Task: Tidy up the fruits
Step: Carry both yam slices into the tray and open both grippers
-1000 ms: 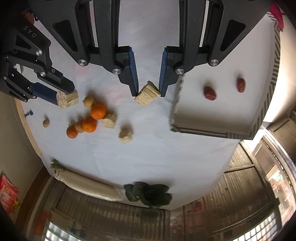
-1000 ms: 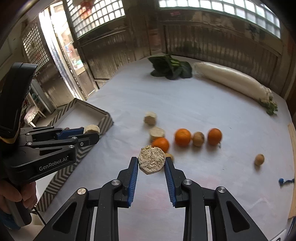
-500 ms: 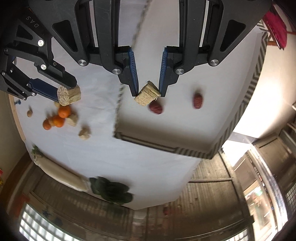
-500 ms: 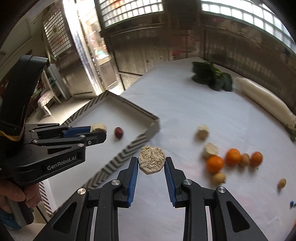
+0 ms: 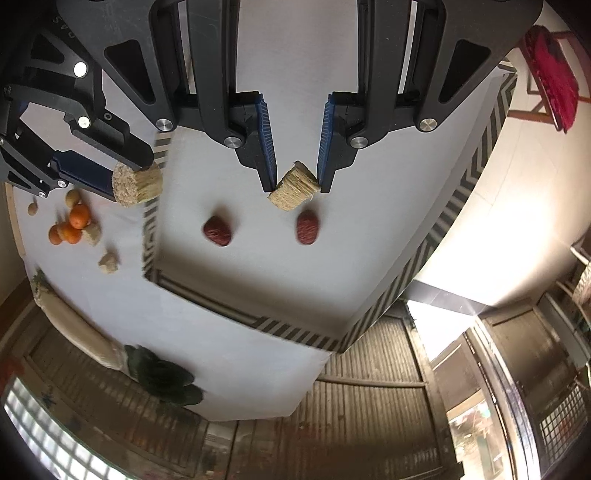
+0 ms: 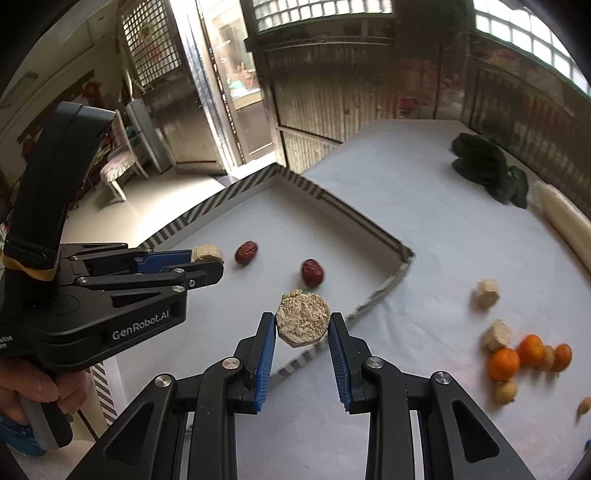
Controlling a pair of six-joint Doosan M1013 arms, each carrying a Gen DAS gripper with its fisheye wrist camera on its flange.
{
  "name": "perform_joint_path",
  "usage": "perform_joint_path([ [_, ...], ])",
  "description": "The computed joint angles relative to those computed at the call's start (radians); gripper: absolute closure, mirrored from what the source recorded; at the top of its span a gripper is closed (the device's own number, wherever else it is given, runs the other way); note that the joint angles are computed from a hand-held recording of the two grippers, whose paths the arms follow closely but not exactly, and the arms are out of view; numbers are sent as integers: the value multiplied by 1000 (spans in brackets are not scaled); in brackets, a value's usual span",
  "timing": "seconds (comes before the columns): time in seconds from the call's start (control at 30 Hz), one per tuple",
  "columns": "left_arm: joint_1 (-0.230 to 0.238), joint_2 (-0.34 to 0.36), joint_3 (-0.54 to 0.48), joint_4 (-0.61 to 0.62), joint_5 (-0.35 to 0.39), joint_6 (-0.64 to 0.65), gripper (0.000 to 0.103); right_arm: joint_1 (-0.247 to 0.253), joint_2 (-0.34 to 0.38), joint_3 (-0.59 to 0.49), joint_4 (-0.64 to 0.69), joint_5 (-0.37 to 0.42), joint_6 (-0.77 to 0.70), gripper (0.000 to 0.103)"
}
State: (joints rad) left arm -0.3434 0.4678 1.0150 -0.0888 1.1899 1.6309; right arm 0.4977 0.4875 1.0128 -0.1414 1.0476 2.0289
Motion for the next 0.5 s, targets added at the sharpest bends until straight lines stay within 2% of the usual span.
perform_joint_path([
  [0.5, 19, 35, -17, 11, 44, -15, 81, -5, 84, -96, 64, 54, -53, 75],
])
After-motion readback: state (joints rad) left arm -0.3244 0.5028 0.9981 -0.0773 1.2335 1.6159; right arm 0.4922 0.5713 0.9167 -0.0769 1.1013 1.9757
